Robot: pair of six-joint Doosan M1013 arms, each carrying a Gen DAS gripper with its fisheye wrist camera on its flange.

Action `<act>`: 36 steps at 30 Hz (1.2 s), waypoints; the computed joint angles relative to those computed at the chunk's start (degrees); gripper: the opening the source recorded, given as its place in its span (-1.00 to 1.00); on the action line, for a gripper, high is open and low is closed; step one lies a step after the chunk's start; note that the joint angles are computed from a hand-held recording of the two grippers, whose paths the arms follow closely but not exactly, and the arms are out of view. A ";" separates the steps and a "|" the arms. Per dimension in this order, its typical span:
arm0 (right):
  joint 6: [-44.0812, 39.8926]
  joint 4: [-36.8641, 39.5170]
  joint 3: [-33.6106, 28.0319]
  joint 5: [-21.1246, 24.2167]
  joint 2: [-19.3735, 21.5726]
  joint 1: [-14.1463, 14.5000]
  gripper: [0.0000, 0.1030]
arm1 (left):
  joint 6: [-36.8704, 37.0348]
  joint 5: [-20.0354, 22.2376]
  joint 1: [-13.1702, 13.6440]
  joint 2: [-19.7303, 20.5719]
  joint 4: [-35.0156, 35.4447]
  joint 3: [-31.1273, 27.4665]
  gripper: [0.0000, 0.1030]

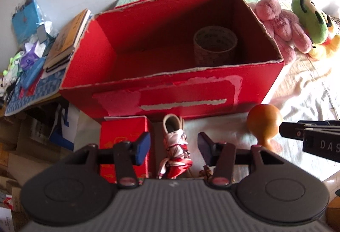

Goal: Organize objects
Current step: 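Grasp the neck of the orange wooden gourd with the right gripper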

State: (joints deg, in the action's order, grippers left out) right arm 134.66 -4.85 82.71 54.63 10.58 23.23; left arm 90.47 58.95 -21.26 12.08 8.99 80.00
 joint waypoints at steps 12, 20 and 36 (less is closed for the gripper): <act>-4.79 5.05 1.91 -1.01 -0.87 -1.94 -0.41 | -1.21 2.03 -1.24 0.47 0.70 0.01 0.03; -4.15 5.58 2.58 -1.33 -1.16 -2.28 -0.41 | 0.86 2.24 -1.21 0.76 -0.94 -0.08 0.03; -4.49 10.39 3.12 -2.42 -1.00 -4.24 -0.42 | 17.12 3.38 2.31 0.78 -20.14 0.25 -0.07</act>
